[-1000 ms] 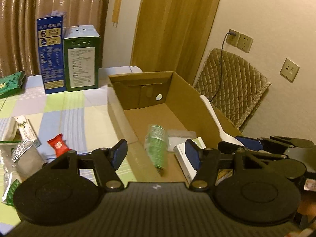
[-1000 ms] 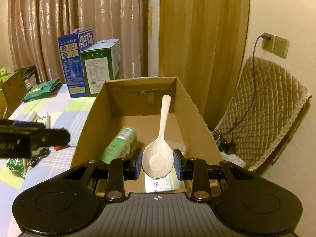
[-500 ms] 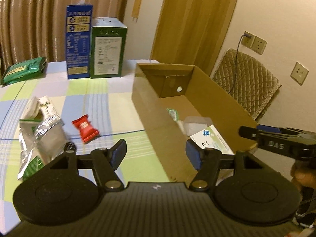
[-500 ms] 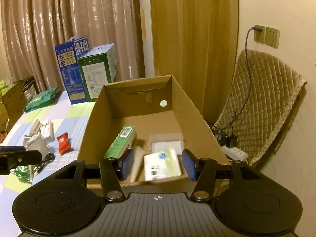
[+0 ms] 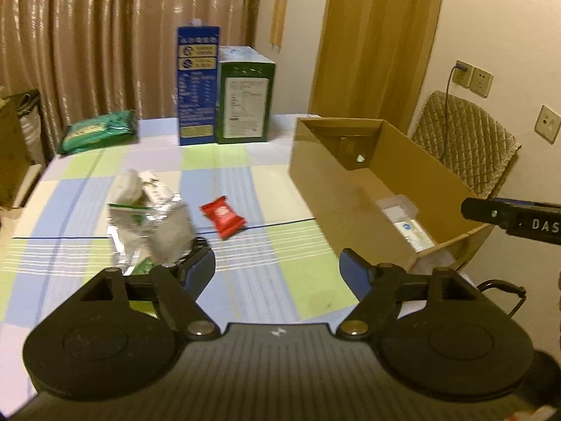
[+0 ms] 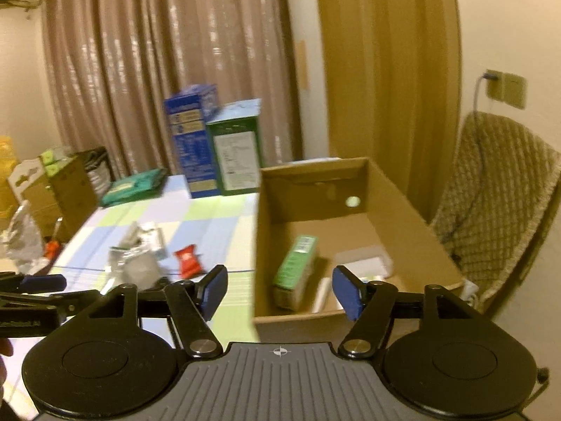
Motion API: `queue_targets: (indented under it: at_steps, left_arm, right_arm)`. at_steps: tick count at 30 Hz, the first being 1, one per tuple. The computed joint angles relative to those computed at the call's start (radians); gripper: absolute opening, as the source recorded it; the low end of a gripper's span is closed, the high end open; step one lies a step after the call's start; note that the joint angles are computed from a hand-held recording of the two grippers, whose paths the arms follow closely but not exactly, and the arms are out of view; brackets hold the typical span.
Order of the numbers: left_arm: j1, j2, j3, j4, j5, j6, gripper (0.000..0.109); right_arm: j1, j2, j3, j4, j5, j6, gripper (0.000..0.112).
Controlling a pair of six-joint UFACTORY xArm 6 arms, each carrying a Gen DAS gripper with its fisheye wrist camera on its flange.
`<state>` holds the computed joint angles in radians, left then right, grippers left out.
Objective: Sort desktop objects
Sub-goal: 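Withdraw both open tools from the carton back toward the table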
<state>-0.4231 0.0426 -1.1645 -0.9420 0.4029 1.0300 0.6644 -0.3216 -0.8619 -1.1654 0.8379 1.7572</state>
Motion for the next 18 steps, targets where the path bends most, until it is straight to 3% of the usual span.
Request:
queue_targets:
  at_steps: [7,18]
  left_arm:
    - [0.084,-0.061,0.066,0.009,-0.017,0.031,0.081]
    - [0.192,-0.049,0.078,0.03,-0.014,0.032,0.083]
  right_arm:
    - [0.043,0.095,-0.07,-0.004,-0.061,-0.006,0.074]
    - [0.041,0.232,-0.158,0.025,-0.146,-0.056,0.076]
